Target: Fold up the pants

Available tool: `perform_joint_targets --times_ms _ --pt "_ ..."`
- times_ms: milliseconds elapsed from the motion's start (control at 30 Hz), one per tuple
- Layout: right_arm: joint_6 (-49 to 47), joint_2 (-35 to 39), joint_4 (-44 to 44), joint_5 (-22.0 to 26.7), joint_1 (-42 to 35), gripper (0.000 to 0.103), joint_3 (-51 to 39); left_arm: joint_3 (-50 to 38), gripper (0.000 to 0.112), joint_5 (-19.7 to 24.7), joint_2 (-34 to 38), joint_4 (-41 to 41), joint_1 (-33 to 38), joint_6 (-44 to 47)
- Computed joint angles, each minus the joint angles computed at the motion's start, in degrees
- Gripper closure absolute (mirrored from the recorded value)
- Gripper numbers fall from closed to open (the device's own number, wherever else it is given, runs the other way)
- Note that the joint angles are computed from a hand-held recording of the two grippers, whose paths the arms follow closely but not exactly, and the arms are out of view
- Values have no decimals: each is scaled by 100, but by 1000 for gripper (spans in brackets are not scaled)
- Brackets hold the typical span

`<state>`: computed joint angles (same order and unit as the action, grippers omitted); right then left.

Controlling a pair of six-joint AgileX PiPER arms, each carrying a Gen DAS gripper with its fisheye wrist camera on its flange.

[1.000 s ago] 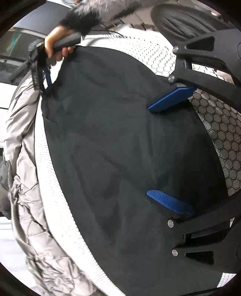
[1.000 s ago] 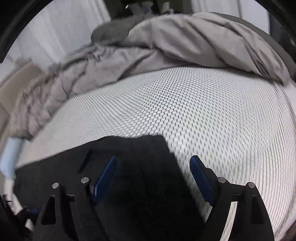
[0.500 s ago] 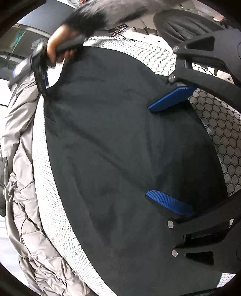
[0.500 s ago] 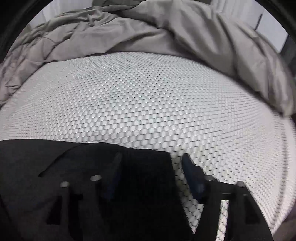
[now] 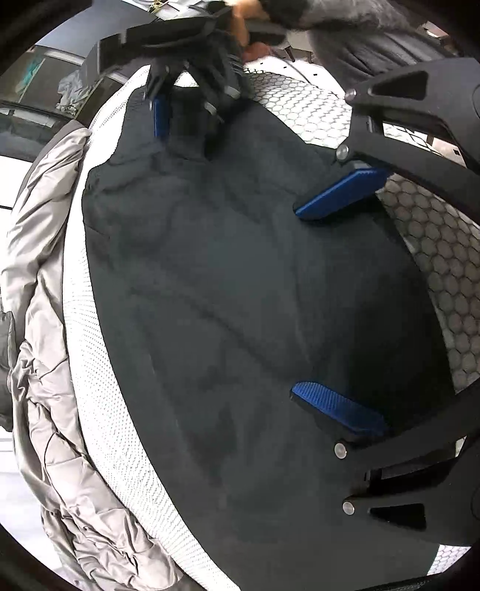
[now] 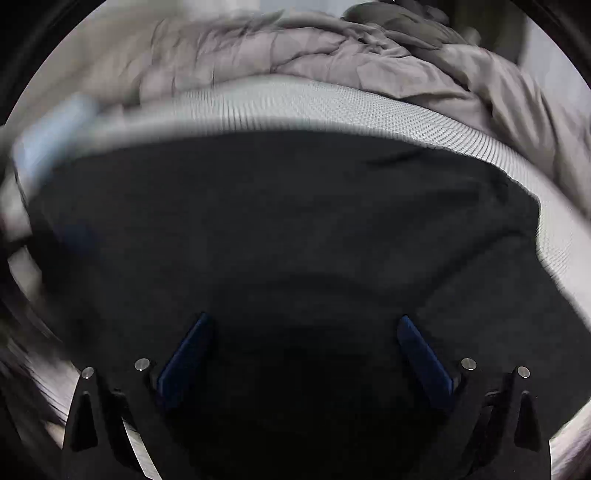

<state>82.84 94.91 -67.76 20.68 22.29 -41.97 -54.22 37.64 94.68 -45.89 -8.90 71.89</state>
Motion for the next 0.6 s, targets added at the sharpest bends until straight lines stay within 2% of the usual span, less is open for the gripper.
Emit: perform_joint_targets --times_ms 33,133,167,233,267,300,367,433,467,533,567,600 --pt "190 -267 -84 41 -146 3 267 -42 23 43 25 53 24 -20" --pt "846 -736 -126 1061 -372 3 753 -184 23 136 -5 260 -3 -335" --pt "1003 -831 -97 1184 -391 2 862 -179 23 177 -81 235 24 -344" --pt "1040 -1137 10 1045 -486 3 960 -118 23 341 -323 -403 148 136" --pt "1257 -1301 -168 1126 -268 3 947 -119 23 357 -350 -557 136 240" --pt "1527 -1414 -495 1118 -64 3 938 -173 22 308 -321 -572 39 148" --pt "1696 -1463 -781 927 277 3 852 -438 22 -6 37 -29 -369 -690" --pt "1290 -1026 -647 301 223 3 478 -786 22 -137 544 630 -610 -1522" --pt "761 -749 -258 248 214 3 275 -825 22 -150 629 662 -621 -1594" --pt "29 -26 -117 730 299 3 -104 -780 22 -186 558 680 -619 -1550" --pt "5 -9 -194 806 287 3 -48 -755 22 -160 502 691 -559 -1486" --pt "198 -221 -234 654 78 3 146 -743 22 -165 485 684 -504 -1472"
